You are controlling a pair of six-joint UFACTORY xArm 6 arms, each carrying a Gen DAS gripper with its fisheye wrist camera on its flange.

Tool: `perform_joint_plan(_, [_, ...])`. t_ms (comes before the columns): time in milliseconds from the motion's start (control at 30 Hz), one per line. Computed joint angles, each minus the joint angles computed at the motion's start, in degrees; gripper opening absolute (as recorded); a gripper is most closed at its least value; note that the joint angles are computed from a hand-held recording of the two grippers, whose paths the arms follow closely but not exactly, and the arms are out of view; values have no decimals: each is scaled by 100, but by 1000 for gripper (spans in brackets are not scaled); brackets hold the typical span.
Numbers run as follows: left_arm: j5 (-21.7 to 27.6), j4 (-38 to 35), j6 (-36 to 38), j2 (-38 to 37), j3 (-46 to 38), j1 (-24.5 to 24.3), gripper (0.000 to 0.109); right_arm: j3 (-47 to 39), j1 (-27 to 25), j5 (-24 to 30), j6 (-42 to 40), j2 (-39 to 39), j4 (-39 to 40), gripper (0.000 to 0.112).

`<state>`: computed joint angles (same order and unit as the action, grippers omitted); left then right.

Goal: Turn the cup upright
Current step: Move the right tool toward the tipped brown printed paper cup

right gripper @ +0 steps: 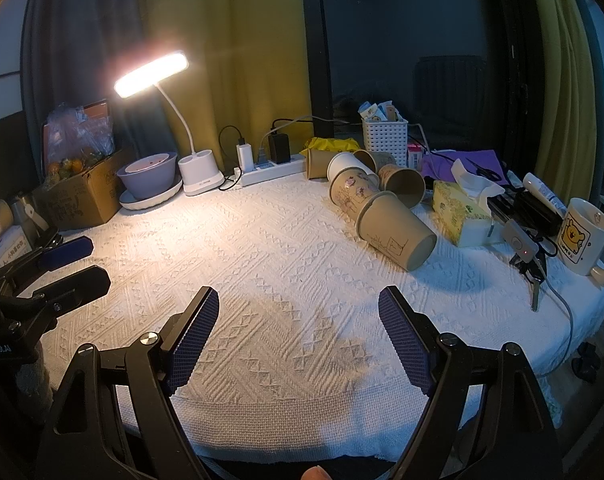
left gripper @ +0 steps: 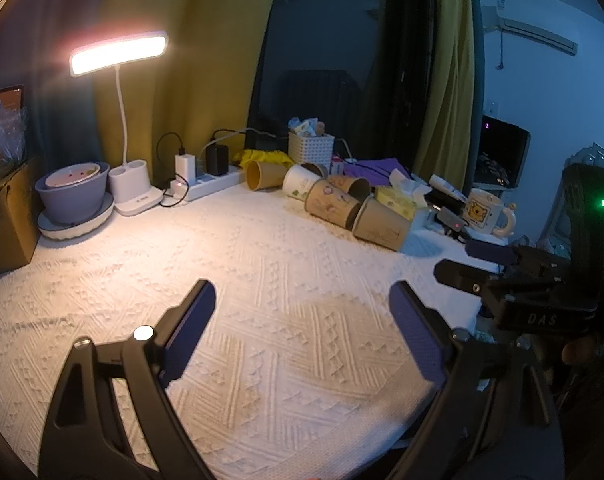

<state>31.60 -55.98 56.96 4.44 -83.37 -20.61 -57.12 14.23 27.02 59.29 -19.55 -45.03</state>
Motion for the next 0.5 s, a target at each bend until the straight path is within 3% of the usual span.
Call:
perform_joint_plan(300, [45, 257, -153, 202, -194, -50, 90, 27, -80, -136, 22, 79, -21, 85])
perform_joint_plan(500, [58, 877, -418, 679, -771, -274, 90, -61, -362, -230, -333, 293, 304, 85])
